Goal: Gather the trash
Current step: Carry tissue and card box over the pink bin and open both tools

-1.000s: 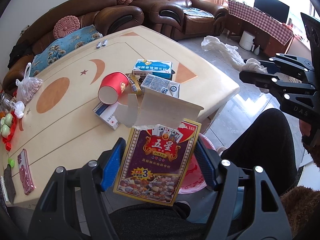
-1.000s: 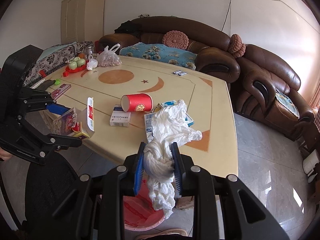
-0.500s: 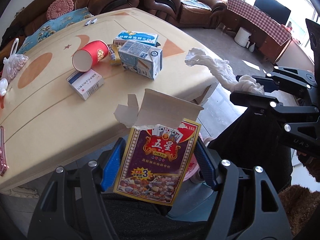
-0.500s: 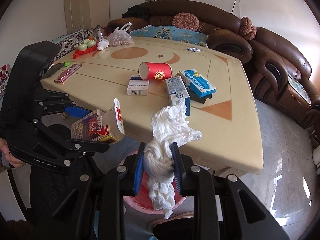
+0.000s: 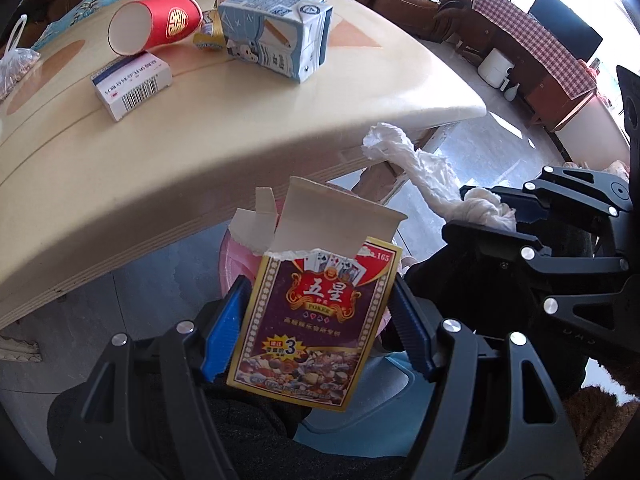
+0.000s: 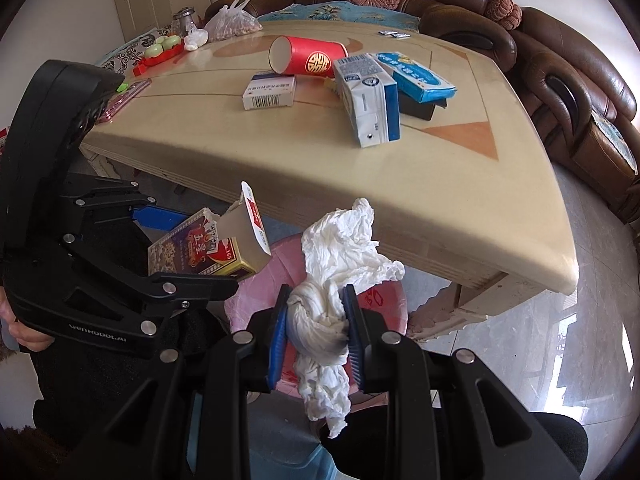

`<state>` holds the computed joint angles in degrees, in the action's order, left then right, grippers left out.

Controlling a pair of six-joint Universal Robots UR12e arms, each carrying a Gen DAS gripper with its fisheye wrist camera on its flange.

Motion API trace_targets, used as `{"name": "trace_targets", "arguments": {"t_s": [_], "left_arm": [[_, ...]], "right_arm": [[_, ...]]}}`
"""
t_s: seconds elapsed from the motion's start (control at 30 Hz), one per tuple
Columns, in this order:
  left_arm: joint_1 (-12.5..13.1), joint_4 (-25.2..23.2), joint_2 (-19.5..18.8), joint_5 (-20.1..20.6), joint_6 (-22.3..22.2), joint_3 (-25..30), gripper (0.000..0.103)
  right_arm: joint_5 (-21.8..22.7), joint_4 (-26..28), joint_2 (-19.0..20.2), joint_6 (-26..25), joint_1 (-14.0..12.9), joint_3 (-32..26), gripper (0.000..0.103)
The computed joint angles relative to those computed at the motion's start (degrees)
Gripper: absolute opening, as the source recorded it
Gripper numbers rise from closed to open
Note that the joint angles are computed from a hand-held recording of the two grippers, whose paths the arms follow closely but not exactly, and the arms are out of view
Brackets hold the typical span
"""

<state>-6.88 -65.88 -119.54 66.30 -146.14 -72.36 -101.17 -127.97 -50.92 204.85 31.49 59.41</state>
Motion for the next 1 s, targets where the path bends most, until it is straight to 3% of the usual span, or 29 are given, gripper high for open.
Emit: {"name": "trace_targets", "arguments": {"t_s": [0.23, 0.43, 0.7, 1.0], "left_arm": [[-0.47, -3.75, -2.55, -0.44, -4.03, 1.27, 0.068], [-1.24, -3.81, -4.47, 1.93, -6.82, 1.7, 0.068], [-1.99, -7.62, -7.43, 3.38, -10.55, 4.24, 0.068], [-2.41, -12.91, -10.71, 4.52, -11.99, 7.67, 0.068]], "right_arm": [[3.89, 1.72, 1.22, 1.67, -0.89, 0.52, 0.026], [6.63, 2.99, 2.13, 2.34, -1.75, 1.22, 0.026], [9.32, 5.41, 3.82, 1.65, -2.71, 0.97, 0.026], [11.6, 8.45, 5.76, 1.45, -3.42, -0.32, 0.026]]}}
